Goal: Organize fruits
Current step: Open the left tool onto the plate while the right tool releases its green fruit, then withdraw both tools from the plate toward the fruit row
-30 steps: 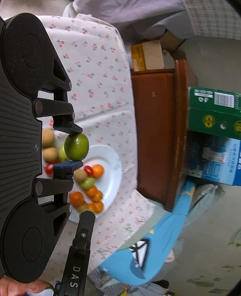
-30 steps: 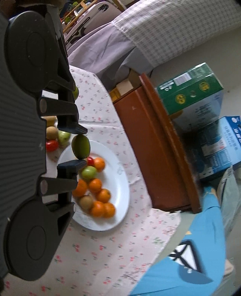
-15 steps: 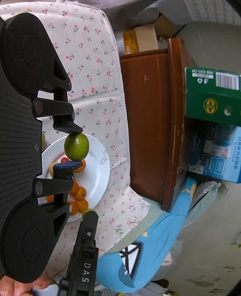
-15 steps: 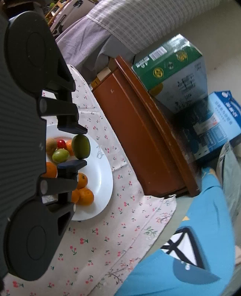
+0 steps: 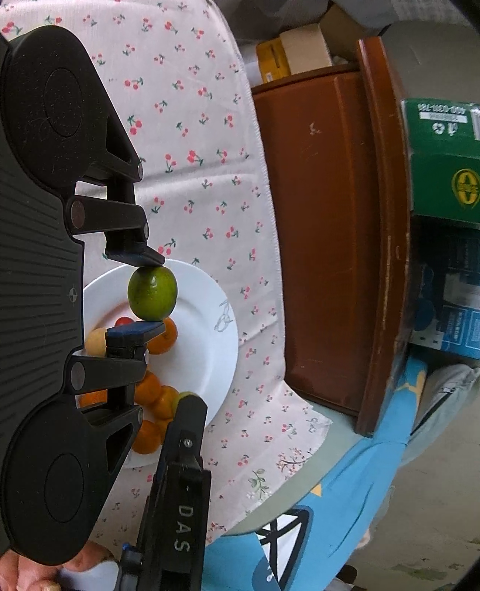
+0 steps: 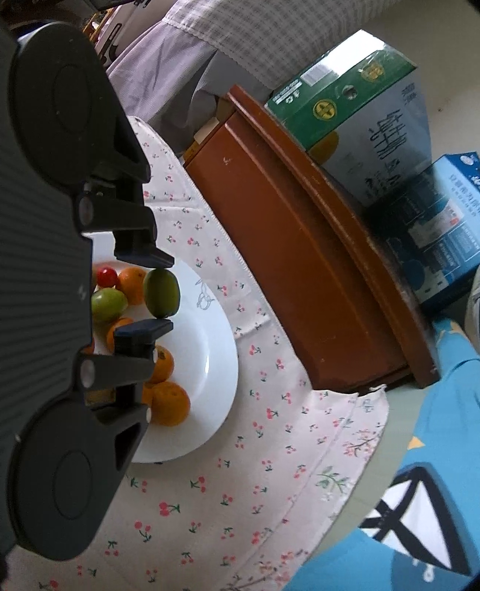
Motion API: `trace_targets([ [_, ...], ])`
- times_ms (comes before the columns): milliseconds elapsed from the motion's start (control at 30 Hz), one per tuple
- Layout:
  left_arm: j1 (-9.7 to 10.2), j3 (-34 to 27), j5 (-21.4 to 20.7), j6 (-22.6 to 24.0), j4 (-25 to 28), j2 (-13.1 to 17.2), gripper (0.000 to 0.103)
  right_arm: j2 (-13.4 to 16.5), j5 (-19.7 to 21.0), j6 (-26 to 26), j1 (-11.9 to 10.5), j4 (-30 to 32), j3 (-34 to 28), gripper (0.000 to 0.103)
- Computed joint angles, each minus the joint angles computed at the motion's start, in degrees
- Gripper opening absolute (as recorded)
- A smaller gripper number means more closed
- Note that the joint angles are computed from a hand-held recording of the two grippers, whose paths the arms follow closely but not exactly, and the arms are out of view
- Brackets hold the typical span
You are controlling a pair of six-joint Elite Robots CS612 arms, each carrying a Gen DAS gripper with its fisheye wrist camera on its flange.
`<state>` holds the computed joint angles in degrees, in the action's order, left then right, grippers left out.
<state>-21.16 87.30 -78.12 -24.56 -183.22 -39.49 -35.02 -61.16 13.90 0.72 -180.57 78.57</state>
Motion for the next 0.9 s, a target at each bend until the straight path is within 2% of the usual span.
trace_targets([
  [300,-0.13,-1.0,-0.4,0.6,-0.1,0.6,0.031,1.0,-0.8,0.7,0.2,1.9,-1.4,0.036],
  [400,-0.24,-0.4,0.3,0.3,-1.5,0.2,0.045,0.7,-1.3,0.9,0.2,1.9,-1.3,0.046],
  [467,-0.66,0.2,2.9,0.7,-2.3,-0.3,0.067,0.4,-1.9,0.7,0.3,1.3,-1.1,0.053],
  [533,-1.13,0.6,5.8,1.1,-2.7,-0.9,0.075,0.2,-2.6,0.4,0.3,0.3,-0.8,0.058],
  [700,-1.40,2.2,8.0,2.1,-1.9,-2.7,0.078,-0.6,-2.3,-0.3,0.3,0.0,-0.1,0.061],
  [900,-1.35,5.1,8.0,-0.2,-0.8,-5.0,0.079,-1.9,-2.6,-2.1,0.4,-0.5,2.0,0.061],
])
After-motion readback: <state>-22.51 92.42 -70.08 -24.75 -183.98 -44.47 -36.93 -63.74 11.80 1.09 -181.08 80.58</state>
